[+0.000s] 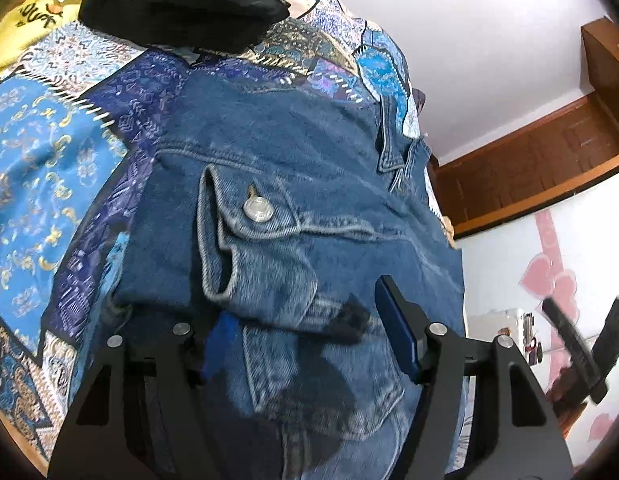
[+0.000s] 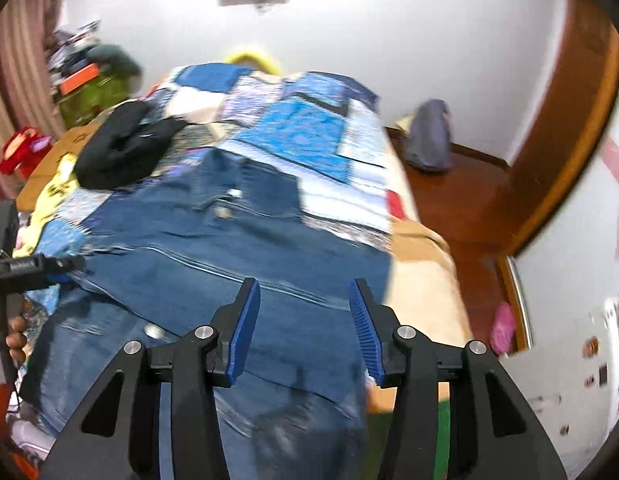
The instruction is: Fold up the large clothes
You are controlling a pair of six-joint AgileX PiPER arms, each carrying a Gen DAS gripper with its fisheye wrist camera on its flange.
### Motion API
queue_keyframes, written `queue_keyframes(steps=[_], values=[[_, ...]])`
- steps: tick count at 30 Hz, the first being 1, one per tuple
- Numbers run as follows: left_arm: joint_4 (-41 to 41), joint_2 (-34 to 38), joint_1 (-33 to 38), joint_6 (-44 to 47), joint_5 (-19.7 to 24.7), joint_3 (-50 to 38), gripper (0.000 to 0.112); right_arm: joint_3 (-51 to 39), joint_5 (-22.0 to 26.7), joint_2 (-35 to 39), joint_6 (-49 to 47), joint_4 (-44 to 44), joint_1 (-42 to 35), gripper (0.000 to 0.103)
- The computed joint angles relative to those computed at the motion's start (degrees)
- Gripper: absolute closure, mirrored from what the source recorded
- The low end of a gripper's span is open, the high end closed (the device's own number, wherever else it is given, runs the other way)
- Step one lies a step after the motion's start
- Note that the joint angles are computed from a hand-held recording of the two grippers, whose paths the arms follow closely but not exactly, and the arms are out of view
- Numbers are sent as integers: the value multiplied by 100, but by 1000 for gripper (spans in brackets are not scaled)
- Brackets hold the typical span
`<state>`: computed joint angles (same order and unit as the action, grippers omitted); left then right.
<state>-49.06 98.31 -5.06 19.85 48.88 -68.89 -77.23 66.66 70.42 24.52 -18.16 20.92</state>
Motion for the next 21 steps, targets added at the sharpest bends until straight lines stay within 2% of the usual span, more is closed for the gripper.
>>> queue_keyframes(steps=[1,2,4,7,11,17,21], values=[[150,43,-91,-155,-125,-72,57,192,-48,-161,38,28,-140,46],[310,94,-161,-304,-187,-149,62,384,-124,-298,75,35,-262,43],[964,177,-428,-845,-435,-361,80,771,-256,-537,177,22,-477,43],[1959,194,-797,-1506,-758,-618,88,1216,-378,-642,48,413,-993,43],[2748,-71,-1098,-1890,-1000,-921,91,1569,-514,-604,-127,714,-1409,42],[3004,-338,-1103,-1913,-1020,-1553,92,1614,-749,-474,-247,1001,-1539,43],[3294,-414,-1048,-1817,-1114,-1493,92,1626,-987,-368,-147,1025,-1386,42]])
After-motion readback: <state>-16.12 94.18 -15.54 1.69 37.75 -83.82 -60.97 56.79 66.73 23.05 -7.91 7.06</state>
